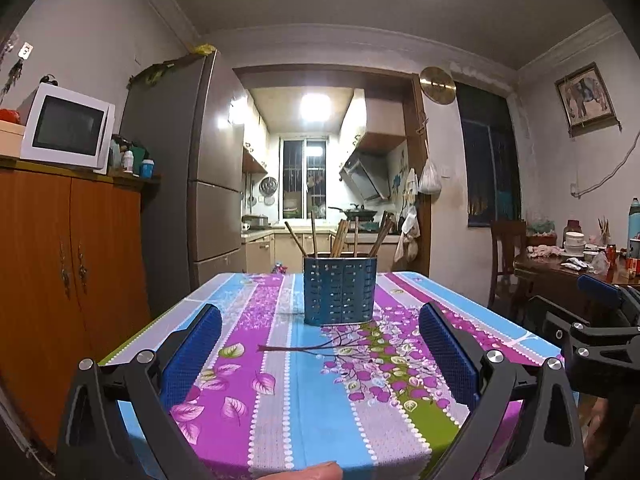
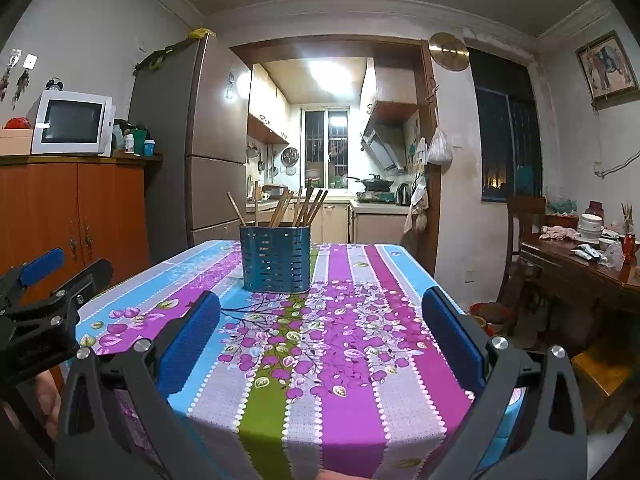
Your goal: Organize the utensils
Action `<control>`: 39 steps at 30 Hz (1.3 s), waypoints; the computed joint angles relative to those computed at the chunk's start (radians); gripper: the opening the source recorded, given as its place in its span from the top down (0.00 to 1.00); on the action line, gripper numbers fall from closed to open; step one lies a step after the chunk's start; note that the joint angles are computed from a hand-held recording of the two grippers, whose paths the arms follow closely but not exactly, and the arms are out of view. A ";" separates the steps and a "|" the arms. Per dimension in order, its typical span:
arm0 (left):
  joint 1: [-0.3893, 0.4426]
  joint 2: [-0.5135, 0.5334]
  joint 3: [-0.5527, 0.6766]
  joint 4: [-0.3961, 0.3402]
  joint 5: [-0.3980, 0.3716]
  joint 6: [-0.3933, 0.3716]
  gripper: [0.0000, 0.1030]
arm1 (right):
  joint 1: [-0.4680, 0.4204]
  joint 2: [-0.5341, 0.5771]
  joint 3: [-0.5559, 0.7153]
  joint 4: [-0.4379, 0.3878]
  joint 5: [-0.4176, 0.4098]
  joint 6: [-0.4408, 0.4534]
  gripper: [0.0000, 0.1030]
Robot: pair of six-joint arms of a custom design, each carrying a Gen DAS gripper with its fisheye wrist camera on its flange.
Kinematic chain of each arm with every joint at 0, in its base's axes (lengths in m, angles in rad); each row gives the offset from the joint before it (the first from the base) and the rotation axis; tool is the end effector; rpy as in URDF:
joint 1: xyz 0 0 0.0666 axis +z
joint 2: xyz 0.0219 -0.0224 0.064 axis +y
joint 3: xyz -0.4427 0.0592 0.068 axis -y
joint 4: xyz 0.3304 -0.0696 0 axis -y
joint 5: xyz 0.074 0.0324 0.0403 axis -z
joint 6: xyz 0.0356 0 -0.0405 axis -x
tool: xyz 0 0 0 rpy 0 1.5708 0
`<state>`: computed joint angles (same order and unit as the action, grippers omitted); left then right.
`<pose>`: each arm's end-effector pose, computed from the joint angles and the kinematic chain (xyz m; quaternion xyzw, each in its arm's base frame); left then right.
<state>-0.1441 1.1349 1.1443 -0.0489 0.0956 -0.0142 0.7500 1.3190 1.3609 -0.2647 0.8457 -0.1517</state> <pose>0.3323 -0.0521 0.5592 0.0899 0.7152 -0.0793 0.6885 0.3131 0.2547 0.5684 0.0348 0.7564 -0.0406 0.6520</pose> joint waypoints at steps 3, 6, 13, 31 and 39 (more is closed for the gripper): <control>-0.005 0.006 0.000 0.011 -0.008 0.002 0.05 | -0.002 -0.004 -0.007 0.014 0.002 0.000 0.05; -0.004 0.014 0.013 0.001 -0.008 0.007 0.05 | -0.005 -0.004 -0.007 0.019 0.004 -0.001 0.05; -0.001 0.030 0.040 -0.036 -0.013 0.020 0.05 | -0.013 0.003 0.009 0.007 -0.011 -0.008 0.05; -0.001 0.046 0.059 -0.069 -0.017 0.020 0.05 | -0.020 0.004 0.016 -0.026 -0.027 -0.024 0.05; -0.001 0.051 0.061 -0.066 -0.019 0.014 0.05 | -0.023 0.007 0.019 -0.026 -0.034 -0.023 0.05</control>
<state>-0.1452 1.1857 1.2050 -0.1149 0.0767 -0.0005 0.7268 1.3257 1.3796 -0.2910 0.8120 -0.1742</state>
